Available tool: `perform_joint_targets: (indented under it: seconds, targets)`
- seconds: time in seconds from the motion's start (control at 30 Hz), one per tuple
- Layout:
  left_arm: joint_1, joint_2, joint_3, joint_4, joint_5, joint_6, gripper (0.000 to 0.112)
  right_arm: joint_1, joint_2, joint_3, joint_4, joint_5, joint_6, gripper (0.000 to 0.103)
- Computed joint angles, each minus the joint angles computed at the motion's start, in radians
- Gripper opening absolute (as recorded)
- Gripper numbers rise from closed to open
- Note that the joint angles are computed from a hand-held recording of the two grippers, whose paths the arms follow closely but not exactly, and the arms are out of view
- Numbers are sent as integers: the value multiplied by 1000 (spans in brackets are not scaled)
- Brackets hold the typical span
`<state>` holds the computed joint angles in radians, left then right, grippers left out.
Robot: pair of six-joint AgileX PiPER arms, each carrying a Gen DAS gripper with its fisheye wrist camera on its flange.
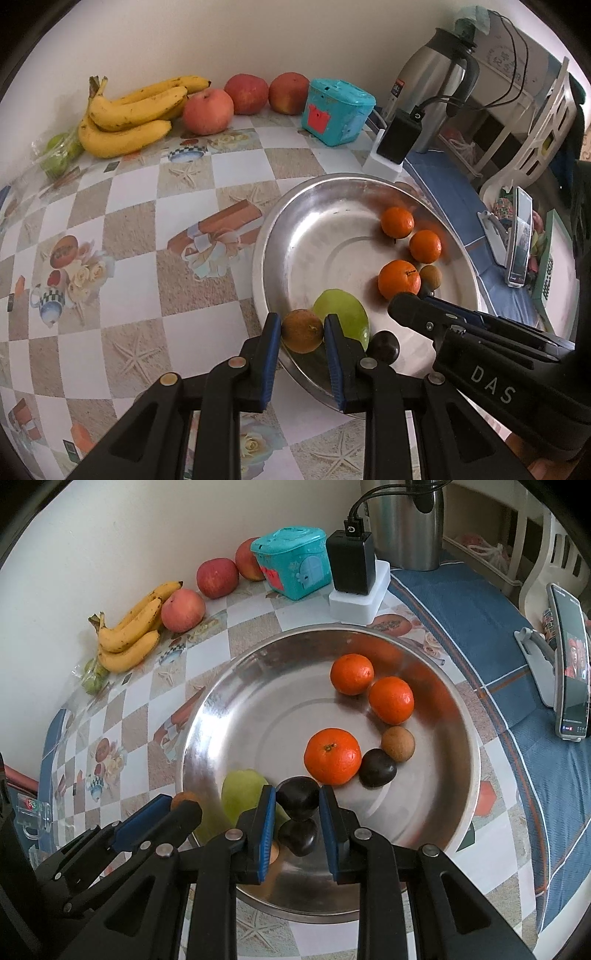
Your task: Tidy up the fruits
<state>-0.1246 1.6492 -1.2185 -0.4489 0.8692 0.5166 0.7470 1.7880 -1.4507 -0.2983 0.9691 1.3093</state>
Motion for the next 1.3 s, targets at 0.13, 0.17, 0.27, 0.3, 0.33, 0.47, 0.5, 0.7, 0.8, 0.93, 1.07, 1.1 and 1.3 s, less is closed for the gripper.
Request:
perform_joint_targets:
  seconds: [0.13, 0.17, 0.27, 0.3, 0.33, 0.47, 0.5, 0.7, 0.8, 0.93, 1.07, 1.1, 1.3]
  targets:
    - [2, 2, -6, 2, 10, -3, 28, -4, 5, -7, 6, 7, -9, 27]
    - [3, 2, -7, 0, 12, -2, 28, -5, 4, -7, 6, 5, -9, 28]
    - [8, 0, -13, 2, 16, -6, 28, -3, 0, -6, -6, 11, 0, 36]
    - [10, 1, -15, 3, 19, -8, 28, -3, -3, -4, -8, 9, 3, 37]
    - [13, 2, -18, 4, 22, -11, 28, -3, -7, 0, -9, 6, 6, 37]
    - [30, 6, -32, 25, 28, -43, 28, -3, -10, -1, -15, 10, 10, 37]
    - [33, 8, -36, 36, 30, -59, 28, -3, -10, -1, -15, 11, 9, 37]
    - [58, 52, -73, 197, 29, -249, 70, -3, 15, -29, 4, 29, -24, 53]
    - [68, 80, -92, 302, 27, -347, 76, 7, 39, -58, -7, 56, -43, 68]
    - [98, 100, -98, 373, 13, -414, 99, 19, 52, -78, -24, 71, -52, 77]
    - [114, 110, -101, 454, -12, -474, 103, 27, 59, -84, -45, 73, -42, 91]
    - [117, 115, -107, 470, -11, -482, 103, 29, 63, -87, -48, 74, -45, 92]
    - [135, 93, -80, 518, -48, -482, 103, 47, 104, -136, -45, 91, -80, 93]
